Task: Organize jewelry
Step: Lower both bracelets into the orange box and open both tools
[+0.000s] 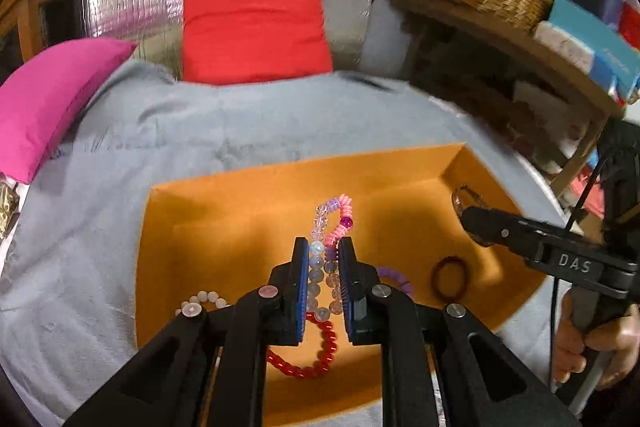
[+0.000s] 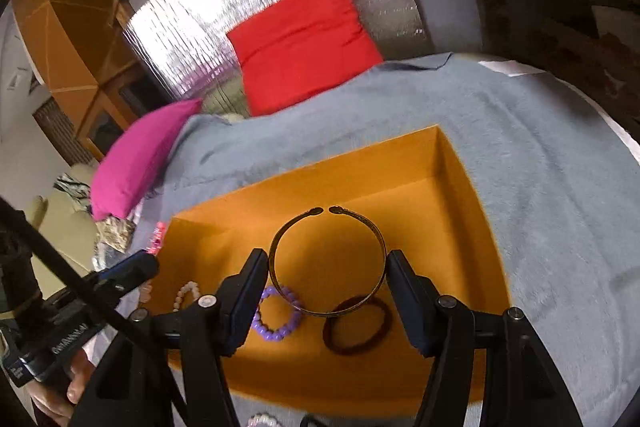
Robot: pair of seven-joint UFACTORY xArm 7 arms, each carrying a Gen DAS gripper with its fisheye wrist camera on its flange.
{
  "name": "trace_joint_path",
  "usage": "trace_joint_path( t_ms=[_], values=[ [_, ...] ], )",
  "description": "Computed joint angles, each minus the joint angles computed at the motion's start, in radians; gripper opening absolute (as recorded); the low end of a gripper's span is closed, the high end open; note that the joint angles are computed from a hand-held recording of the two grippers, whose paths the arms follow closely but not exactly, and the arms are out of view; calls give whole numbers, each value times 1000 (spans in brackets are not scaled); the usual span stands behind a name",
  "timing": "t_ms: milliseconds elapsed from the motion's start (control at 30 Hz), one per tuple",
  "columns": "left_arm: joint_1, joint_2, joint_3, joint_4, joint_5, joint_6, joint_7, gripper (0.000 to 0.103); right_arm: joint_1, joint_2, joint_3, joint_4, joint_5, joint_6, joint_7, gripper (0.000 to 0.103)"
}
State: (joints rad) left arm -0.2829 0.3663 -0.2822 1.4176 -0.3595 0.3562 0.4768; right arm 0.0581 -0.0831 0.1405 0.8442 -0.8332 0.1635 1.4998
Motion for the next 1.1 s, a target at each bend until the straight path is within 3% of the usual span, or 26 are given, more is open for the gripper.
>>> trace_joint_path(
  t_ms=[167, 400, 533, 800, 967, 1100],
  values=[
    [-20, 64, 35, 60, 55, 35, -64, 15, 55, 104, -28, 104, 159, 88, -176, 64],
    [-42, 130, 68, 134, 129, 105, -151, 15, 127, 196, -77, 218, 286, 185, -312, 64],
    [-47, 142, 73, 148, 161, 121, -185, 15, 162, 237, -105, 270, 299, 250, -311, 64],
    [-81, 152, 102, 156, 241, 137, -247, 16, 186, 256, -139, 285, 327, 280, -256, 65],
    [-107, 121, 138, 128, 316, 114, -327, 37, 159, 224, -134, 219, 397, 196, -260, 70],
    [-107, 62, 148, 72, 357, 69, -366, 39, 159, 145, -142, 164, 300, 188, -179, 70]
  ],
)
